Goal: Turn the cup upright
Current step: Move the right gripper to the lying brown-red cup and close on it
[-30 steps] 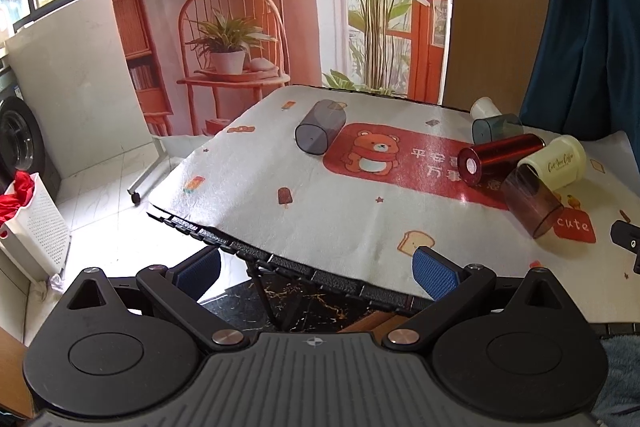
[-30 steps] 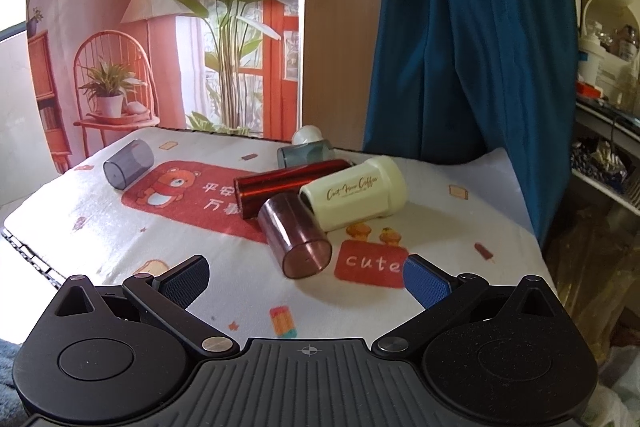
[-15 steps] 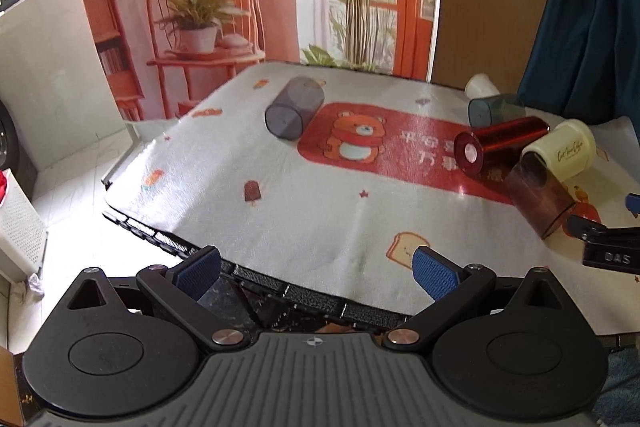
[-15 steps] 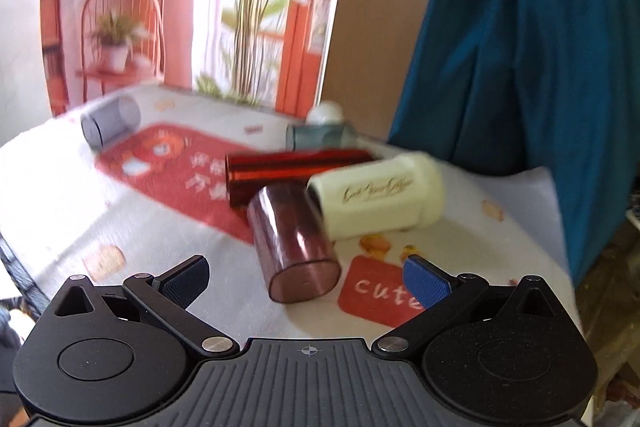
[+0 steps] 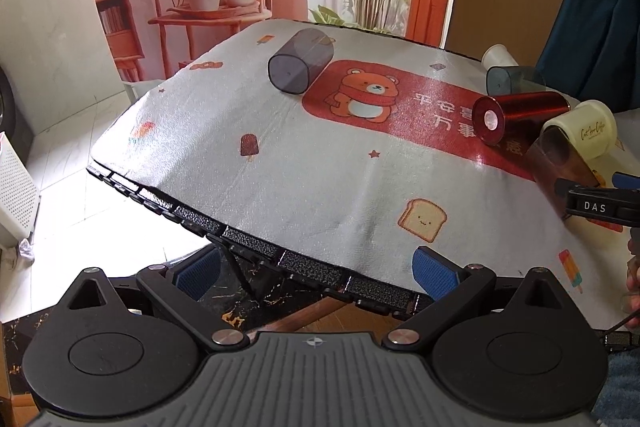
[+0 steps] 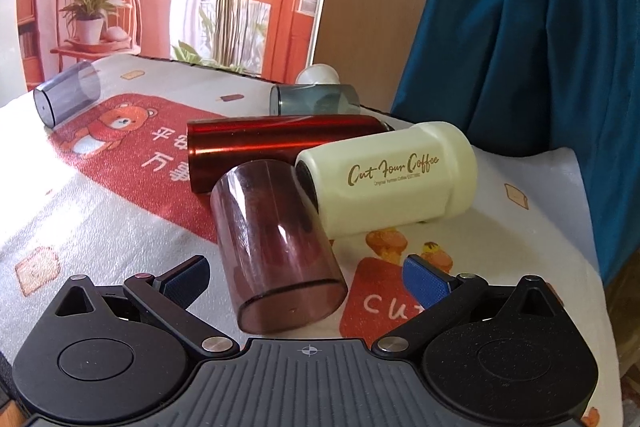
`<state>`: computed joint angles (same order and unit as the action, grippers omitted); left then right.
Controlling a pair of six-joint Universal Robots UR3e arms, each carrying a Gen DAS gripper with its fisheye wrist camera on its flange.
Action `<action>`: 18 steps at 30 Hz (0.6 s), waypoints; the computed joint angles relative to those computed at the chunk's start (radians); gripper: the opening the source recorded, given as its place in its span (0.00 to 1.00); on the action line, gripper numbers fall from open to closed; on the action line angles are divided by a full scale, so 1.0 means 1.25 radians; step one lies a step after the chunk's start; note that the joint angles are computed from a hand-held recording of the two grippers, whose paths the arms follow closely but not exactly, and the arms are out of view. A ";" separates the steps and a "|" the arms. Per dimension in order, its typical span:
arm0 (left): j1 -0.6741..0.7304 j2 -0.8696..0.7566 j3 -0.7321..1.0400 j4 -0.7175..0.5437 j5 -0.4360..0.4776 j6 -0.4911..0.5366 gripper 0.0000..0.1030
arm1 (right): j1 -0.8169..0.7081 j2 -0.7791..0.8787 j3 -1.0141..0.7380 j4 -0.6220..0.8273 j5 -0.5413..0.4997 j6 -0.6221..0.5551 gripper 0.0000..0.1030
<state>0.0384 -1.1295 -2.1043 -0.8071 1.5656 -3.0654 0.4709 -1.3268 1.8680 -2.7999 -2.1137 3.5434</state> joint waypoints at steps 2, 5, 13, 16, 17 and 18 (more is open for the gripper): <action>-0.005 -0.013 -0.003 0.006 0.007 -0.006 1.00 | -0.001 0.005 0.001 -0.010 0.002 -0.002 0.94; -0.016 -0.025 0.001 -0.006 0.024 -0.011 1.00 | 0.001 0.022 -0.008 -0.025 0.001 -0.013 0.94; 0.003 -0.023 -0.024 -0.021 0.026 -0.003 1.00 | 0.003 0.056 -0.023 -0.039 0.011 -0.008 0.85; 0.022 -0.021 -0.030 -0.031 0.012 -0.001 1.00 | 0.011 0.061 -0.019 -0.043 0.012 -0.001 0.70; 0.026 -0.021 -0.031 -0.031 0.009 0.000 1.00 | 0.020 0.065 -0.020 -0.042 -0.004 0.005 0.64; 0.027 -0.021 -0.032 -0.029 0.008 0.000 1.00 | 0.029 0.065 -0.017 -0.048 -0.013 0.009 0.61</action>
<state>0.0724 -1.1552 -2.1447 -0.8429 1.5758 -3.0654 0.5071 -1.2453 1.8471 -2.8603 -2.1294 3.5542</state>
